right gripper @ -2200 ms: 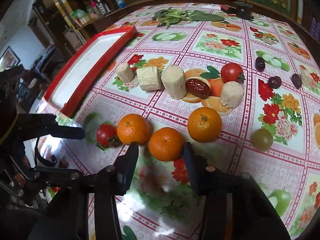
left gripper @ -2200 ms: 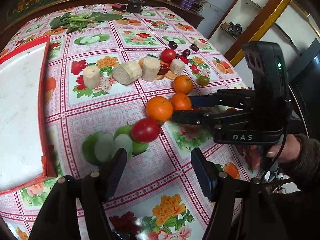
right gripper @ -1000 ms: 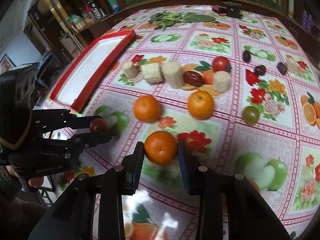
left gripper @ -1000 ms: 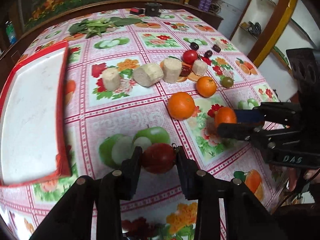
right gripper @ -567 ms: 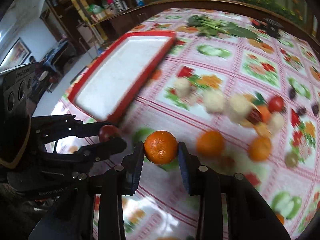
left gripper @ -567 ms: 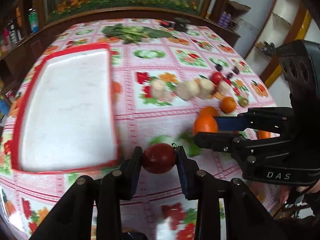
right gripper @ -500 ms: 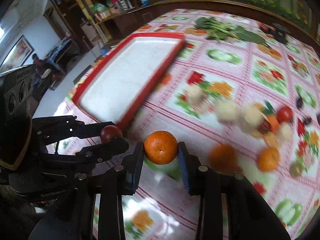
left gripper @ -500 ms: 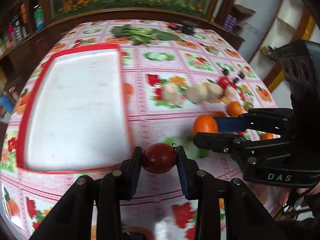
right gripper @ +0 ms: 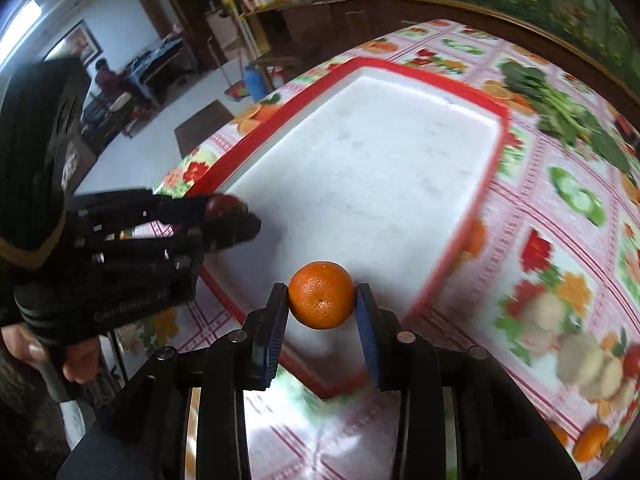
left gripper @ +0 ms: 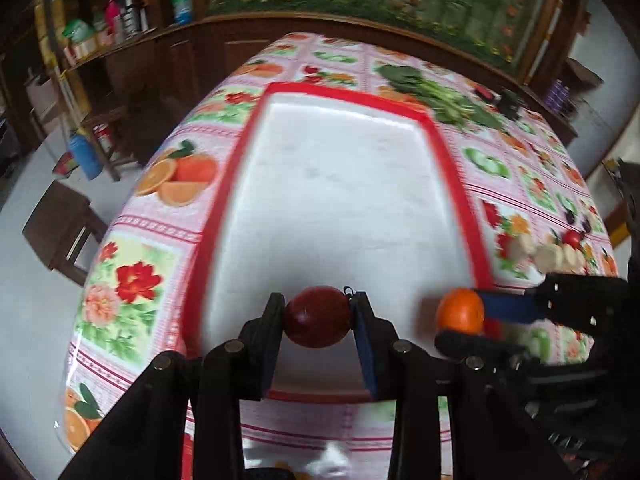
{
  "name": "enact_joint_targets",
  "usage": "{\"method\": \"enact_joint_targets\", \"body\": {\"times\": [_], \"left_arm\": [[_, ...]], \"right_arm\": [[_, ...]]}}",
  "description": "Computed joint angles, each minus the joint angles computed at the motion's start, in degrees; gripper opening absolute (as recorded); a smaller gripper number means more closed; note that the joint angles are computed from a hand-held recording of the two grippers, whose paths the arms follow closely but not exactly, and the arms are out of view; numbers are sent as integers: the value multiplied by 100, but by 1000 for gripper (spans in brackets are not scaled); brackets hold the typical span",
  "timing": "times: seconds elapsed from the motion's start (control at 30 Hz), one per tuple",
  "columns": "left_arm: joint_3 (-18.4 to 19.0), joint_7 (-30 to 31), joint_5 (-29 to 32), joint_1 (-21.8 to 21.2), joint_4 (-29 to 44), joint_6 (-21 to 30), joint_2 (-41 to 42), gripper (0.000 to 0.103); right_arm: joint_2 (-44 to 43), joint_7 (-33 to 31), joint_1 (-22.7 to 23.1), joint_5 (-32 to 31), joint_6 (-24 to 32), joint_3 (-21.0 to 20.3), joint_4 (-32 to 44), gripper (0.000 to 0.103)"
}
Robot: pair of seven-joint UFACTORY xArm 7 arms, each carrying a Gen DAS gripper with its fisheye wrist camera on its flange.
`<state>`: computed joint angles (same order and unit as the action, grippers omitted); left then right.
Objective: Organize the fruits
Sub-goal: 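Carry tomato and orange into the white tray and open both tools, then move both open tools back to the fruit row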
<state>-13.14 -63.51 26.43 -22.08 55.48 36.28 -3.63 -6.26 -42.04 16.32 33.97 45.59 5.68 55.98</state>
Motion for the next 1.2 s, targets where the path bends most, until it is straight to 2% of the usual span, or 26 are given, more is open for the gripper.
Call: {"method": "enact_joint_targets", "body": {"times": [0.3,0.57,0.97,1.2], "left_arm": [[83,54,-86,103,-142,104,68,37],[66,16,-100,83,-131,247,40,38],[-84,-412,245,-85,88,937,19,61],[-172,-633,384,-272,331,1314,46,62]], "right_arm": [[433,180,138,-331,-232,219,225,33],[376,264,139,-367,-183,239,185,40],[-163,252,93,-11,50,35,-139,48],[-621,142,39,87,285,-179,-462,58]]}}
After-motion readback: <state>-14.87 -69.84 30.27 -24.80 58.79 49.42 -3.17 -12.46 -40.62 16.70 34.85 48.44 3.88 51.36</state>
